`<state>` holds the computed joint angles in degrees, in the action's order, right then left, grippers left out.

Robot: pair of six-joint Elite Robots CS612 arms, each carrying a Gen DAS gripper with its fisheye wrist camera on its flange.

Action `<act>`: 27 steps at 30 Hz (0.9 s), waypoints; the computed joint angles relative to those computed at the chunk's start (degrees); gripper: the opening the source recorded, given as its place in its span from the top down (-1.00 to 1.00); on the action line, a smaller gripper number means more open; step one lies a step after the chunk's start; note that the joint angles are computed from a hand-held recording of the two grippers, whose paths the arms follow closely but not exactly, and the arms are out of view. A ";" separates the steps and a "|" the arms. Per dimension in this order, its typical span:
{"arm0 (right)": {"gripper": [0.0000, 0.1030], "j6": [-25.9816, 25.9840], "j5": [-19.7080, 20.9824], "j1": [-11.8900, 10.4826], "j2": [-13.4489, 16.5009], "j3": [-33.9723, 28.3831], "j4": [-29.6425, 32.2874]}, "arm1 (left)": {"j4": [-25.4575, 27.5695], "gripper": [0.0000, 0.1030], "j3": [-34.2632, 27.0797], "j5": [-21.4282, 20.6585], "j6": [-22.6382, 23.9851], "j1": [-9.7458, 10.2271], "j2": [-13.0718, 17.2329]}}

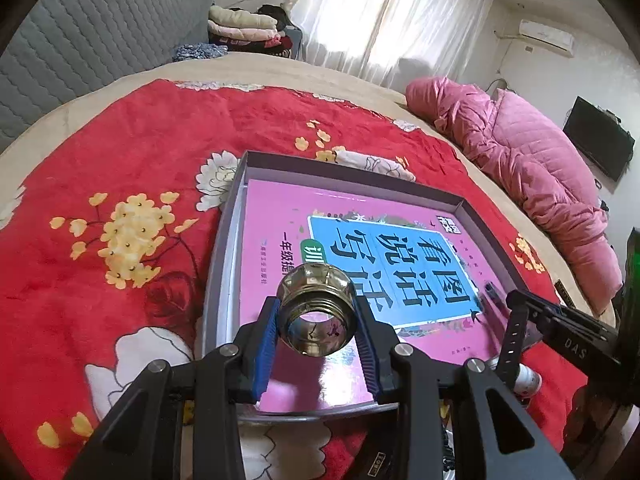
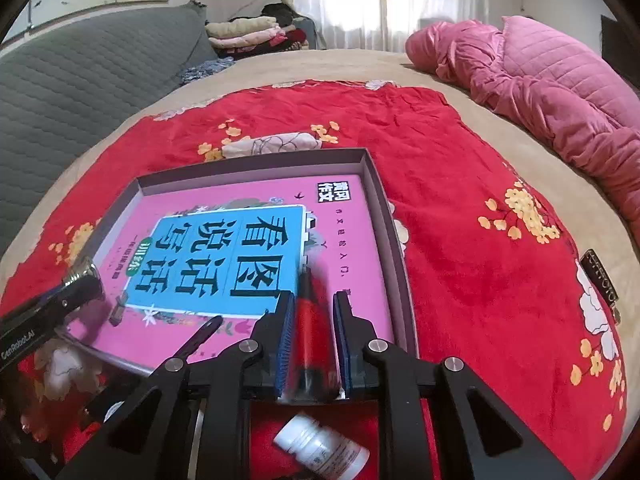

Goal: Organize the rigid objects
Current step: 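Lift and carry the red tube and chrome cylinder over the grey box with both tools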

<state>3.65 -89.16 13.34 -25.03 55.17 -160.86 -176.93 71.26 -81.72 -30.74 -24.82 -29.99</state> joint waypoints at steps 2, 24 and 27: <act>0.63 -0.38 -0.67 0.03 0.38 -0.69 0.56 | 0.45 0.29 -0.37 -0.29 0.34 0.00 0.24; 0.63 1.71 0.83 -0.43 -0.11 0.32 2.18 | 1.47 0.28 -1.86 -0.61 2.74 0.02 1.09; 0.63 1.44 1.00 -0.36 -0.10 0.15 2.53 | 1.76 0.28 -1.82 -1.75 2.34 0.32 0.98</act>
<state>5.09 -88.16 12.98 -25.13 55.32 -158.32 -175.17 69.44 -83.46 -28.40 -24.51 -29.01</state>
